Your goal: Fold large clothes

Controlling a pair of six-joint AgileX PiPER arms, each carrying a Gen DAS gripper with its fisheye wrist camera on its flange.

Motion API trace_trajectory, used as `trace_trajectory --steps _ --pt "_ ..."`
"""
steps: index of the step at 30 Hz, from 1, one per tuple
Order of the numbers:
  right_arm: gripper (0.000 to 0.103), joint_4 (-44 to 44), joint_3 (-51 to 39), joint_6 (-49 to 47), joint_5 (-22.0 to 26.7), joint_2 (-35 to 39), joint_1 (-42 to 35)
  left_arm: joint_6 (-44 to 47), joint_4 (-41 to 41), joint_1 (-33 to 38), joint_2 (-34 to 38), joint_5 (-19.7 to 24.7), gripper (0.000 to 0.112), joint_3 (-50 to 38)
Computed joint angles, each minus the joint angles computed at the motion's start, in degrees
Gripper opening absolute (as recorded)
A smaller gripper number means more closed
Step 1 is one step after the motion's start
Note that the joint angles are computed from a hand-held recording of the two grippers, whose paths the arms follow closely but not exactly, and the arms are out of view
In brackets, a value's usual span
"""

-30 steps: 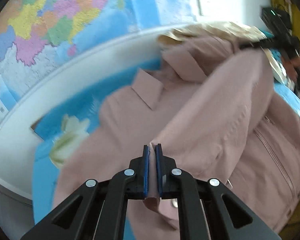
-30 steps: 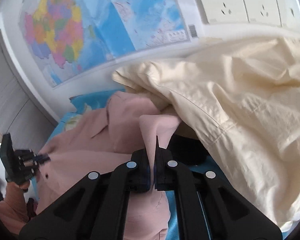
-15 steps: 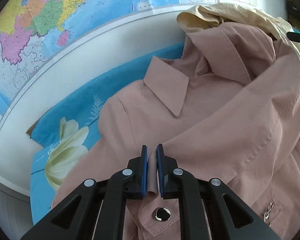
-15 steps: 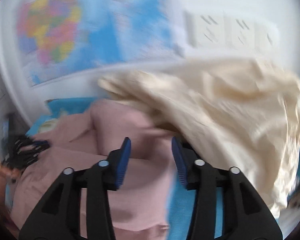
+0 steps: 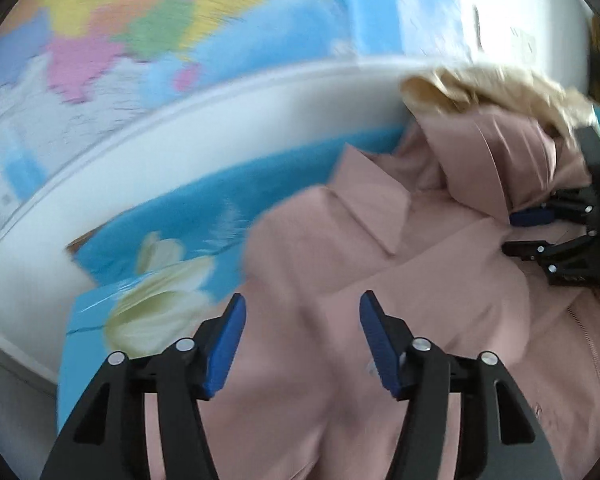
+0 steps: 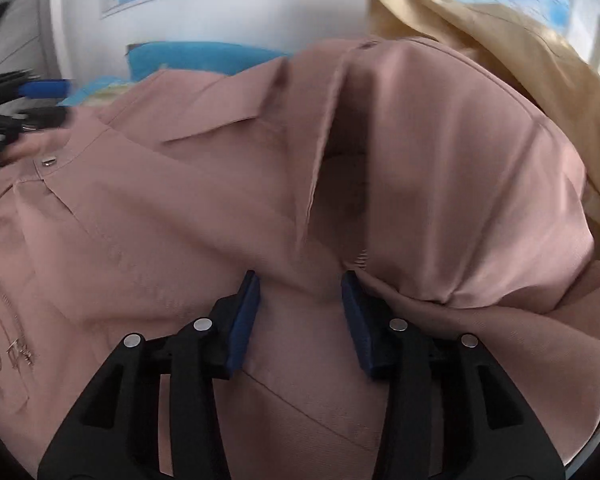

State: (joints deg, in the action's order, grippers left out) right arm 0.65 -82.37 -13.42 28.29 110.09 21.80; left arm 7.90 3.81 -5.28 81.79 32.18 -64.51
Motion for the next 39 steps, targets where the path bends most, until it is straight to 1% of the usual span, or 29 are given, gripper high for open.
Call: trace_trajectory --steps 1,2,3,4,5,7,8,10,12,13,15,16,17,19,20,22,24,25,26,27,28,29,31,33,35,36,38,39 --pt "0.042 -1.68 -0.12 1.99 0.54 -0.21 -0.31 1.19 -1.11 1.54 -1.71 -0.08 0.063 0.99" --pt "0.042 -1.07 -0.28 1.92 1.43 -0.42 -0.68 3.34 -2.95 4.55 -4.96 -0.14 0.065 2.93" --pt "0.042 1.84 -1.05 0.24 3.69 -0.68 -1.32 5.23 -4.57 6.66 -6.74 0.07 0.067 3.89" --pt "0.043 4.11 -0.75 -1.27 4.37 -1.55 -1.73 7.32 -6.33 9.40 -8.63 0.33 0.068 4.95" --pt "0.046 6.83 0.62 -3.43 4.00 -3.41 -1.95 9.06 -7.64 12.07 -10.14 0.53 0.069 5.87" --pt "0.053 12.37 1.16 -8.60 4.71 -5.38 -2.22 13.95 -11.64 18.13 -14.03 2.28 0.069 8.31" --pt "0.055 15.96 2.01 -12.19 4.85 -6.99 -1.74 19.22 -16.49 22.61 -15.78 3.77 0.072 9.73" --pt "0.059 19.01 1.84 -16.18 6.03 -8.05 -0.15 25.24 -21.89 28.93 -17.43 5.49 0.073 11.79" --pt "0.060 20.82 1.15 -18.90 7.45 -7.94 1.82 30.85 -27.23 35.34 -18.60 8.25 0.073 14.66" --pt "0.060 22.31 -0.06 -20.40 9.22 -6.90 3.00 32.68 -28.78 37.50 -19.34 9.04 0.073 16.08" --pt "0.060 19.41 -2.65 -17.86 10.08 -4.52 5.54 37.43 -32.30 42.60 -20.08 11.15 0.073 19.05" --pt "0.060 17.99 -3.95 -16.59 10.96 -3.02 6.57 38.56 -32.53 44.42 -20.71 11.51 0.073 20.49" --pt "0.060 17.52 -3.58 -15.81 11.03 -2.83 7.09 40.34 -33.39 46.63 -21.36 12.06 0.073 21.72" --pt "0.060 16.11 -5.86 -13.14 12.53 -0.12 7.50 43.92 -35.50 51.12 -21.59 14.10 0.073 22.45" --pt "0.060 15.72 -4.63 -12.87 12.12 -0.61 7.38 45.41 -35.94 53.22 -21.81 14.90 0.073 22.77" --pt "0.060 14.58 -4.39 -11.00 12.43 -0.80 7.27 47.02 -35.69 55.49 -21.84 15.50 0.073 23.21" --pt "0.060 13.97 -3.95 -9.86 12.41 -1.45 7.52 45.28 -32.81 54.94 -21.06 14.52 0.073 23.61" --pt "0.060 15.18 -3.10 -10.73 12.79 -2.61 7.46 43.59 -31.05 53.60 -20.52 13.64 0.071 23.75" --pt "0.060 17.37 -2.07 -12.50 12.99 -3.96 7.34 42.67 -29.97 52.60 -19.69 13.44 0.056 23.75" --pt "0.061 19.06 -1.68 -13.95 12.74 -4.54 7.72 43.51 -30.81 52.71 -18.80 14.52 0.036 23.36" --pt "0.063 21.62 -0.68 -16.61 12.99 -5.96 8.24 44.63 -32.20 53.32 -18.05 15.91 0.027 22.89" --pt "0.063 22.97 -0.96 -17.84 13.66 -6.28 9.08 44.24 -32.38 53.15 -17.79 16.41 0.014 22.35" --pt "0.064 29.21 -0.31 -24.26 16.28 -7.90 11.38 42.98 -32.16 52.53 -18.21 16.57 0.011 21.39" --pt "0.065 33.80 -0.40 -28.81 19.33 -8.30 14.45 43.96 -33.96 53.74 -17.80 18.83 0.008 19.68" --pt "0.069 34.89 -1.22 -30.51 21.76 -7.63 18.46 43.84 -34.50 54.34 -17.78 20.47 0.008 18.16" --pt "0.071 35.03 -1.89 -30.70 21.99 -6.66 21.54 45.23 -36.41 55.83 -17.15 23.72 0.008 16.64" --pt "0.076 35.71 -4.06 -30.30 22.89 -3.87 25.73 46.27 -37.76 56.61 -17.30 26.55 0.008 15.19" --pt "0.077 36.11 -4.60 -30.44 22.72 -2.61 27.92 46.00 -37.53 56.17 -17.84 26.81 0.008 14.93"
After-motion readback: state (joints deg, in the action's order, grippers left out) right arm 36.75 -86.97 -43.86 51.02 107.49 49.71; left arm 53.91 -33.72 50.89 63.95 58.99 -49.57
